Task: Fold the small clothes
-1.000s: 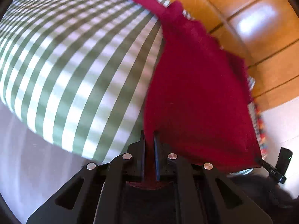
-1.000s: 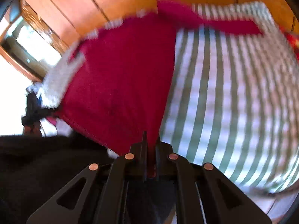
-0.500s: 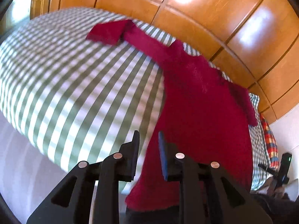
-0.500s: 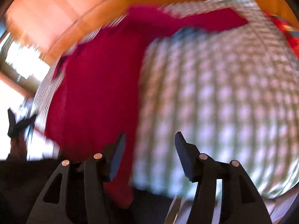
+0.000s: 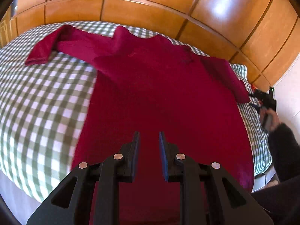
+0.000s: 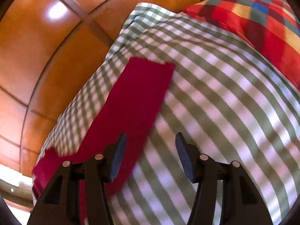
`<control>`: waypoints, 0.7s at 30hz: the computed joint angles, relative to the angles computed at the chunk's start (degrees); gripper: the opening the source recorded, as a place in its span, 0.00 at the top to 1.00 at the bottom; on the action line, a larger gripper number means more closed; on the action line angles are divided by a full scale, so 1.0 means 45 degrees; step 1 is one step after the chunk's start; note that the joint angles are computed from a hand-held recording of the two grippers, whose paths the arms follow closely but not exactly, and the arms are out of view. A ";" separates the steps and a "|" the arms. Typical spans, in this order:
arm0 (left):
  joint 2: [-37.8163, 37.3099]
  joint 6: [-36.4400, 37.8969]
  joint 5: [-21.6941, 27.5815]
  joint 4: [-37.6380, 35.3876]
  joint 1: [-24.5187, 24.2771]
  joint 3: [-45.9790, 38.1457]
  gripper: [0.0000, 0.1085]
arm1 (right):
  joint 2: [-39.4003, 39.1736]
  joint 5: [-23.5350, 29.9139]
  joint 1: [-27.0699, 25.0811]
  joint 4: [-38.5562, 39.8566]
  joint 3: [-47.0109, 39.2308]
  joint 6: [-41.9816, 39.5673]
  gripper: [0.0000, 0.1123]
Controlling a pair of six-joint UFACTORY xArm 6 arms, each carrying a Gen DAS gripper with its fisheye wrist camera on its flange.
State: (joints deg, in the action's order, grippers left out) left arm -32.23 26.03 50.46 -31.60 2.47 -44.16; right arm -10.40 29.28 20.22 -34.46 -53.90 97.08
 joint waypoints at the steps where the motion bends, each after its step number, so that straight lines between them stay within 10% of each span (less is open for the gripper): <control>1: 0.0178 -0.0148 -0.0057 0.0036 -0.0174 -0.0100 0.83 | 0.0193 -0.0169 -0.0197 0.0025 -0.0069 -0.0129 0.52; 6: 0.0886 -0.0426 -0.0382 0.0093 -0.0922 -0.0538 0.83 | 0.1096 0.1525 -0.0192 0.1234 -0.1370 -0.2521 0.95; 13: 0.2135 -0.0097 -0.1065 0.0019 -0.2186 -0.1463 0.83 | -0.1749 0.4639 -0.0216 -0.1875 0.0030 -0.0883 0.95; 21: 0.4196 -0.1584 -0.1228 0.1734 -0.3250 -0.2590 0.83 | -0.2140 0.2981 -0.1215 -0.0504 0.1479 -0.0922 0.95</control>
